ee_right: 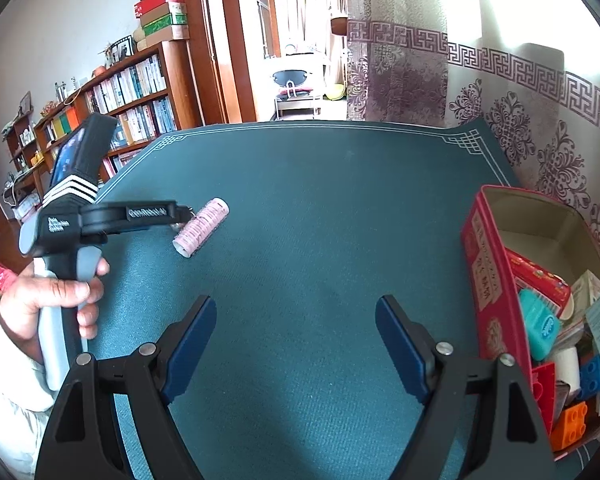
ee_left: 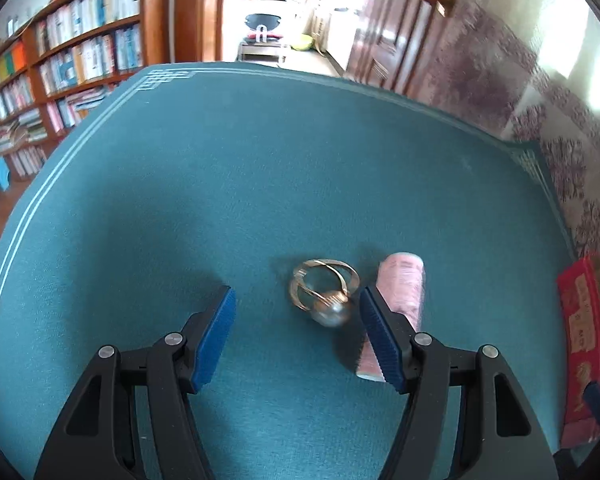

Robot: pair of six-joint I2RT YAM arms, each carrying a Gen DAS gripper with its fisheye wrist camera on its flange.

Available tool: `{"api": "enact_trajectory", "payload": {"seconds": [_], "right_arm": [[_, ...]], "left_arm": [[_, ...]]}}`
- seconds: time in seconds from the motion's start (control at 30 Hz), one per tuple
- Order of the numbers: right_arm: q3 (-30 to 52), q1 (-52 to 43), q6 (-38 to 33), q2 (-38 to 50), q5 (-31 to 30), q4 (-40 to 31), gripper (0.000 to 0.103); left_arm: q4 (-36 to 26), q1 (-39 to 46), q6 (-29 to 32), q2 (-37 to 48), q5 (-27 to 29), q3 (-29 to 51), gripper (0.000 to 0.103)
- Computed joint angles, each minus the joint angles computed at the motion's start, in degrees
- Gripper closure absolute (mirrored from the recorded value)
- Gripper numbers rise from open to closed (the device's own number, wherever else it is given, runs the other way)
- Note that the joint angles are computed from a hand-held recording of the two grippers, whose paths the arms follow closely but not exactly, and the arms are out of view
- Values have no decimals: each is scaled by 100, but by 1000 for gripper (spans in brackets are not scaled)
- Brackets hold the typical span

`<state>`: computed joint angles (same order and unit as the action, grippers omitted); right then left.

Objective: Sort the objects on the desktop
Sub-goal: 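Grasp the pearl ring with the left gripper while the right grasps the pink roller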

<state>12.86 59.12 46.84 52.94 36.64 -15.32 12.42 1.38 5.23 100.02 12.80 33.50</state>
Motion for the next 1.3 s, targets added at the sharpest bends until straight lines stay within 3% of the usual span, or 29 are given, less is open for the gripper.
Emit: {"api": "enact_trajectory", "payload": {"seconds": [0.07, 0.17, 0.23, 0.47, 0.83, 0.9, 0.97, 1.0, 1.1, 1.3], "right_arm": [[75, 68, -2, 181, 34, 58, 18], [163, 60, -75, 412, -35, 201, 18], [197, -97, -239, 556, -228, 400, 18], [558, -549, -869, 1404, -840, 1086, 18], [1694, -1384, -1522, 3495, -1746, 2263, 19], [1934, -1439, -1567, 3814, -1780, 2300, 26], [2274, -1528, -1612, 4200, -1898, 2233, 44], [2386, -1579, -1622, 4327, -1977, 2225, 47], [2684, -1687, -1639, 4643, -2194, 2247, 48], [3029, -1571, -1715, 5053, -1951, 2113, 51]], "left_arm": [[221, -106, 45, 33, -163, -71, 40], [242, 82, 73, 68, -15, -49, 56], [199, 238, 34, 53, 136, -50, 76], [32, 717, -151, -89, 689, -52, 76], [396, 1197, -391, -608, 559, -371, 75], [486, 1254, -400, -644, 554, -435, 75], [543, 1313, -460, -682, 537, -465, 75], [557, 1358, -486, -697, 549, -469, 75], [670, 1426, -544, -732, 455, -523, 75], [805, 1332, -552, -818, 275, -639, 75]]}}
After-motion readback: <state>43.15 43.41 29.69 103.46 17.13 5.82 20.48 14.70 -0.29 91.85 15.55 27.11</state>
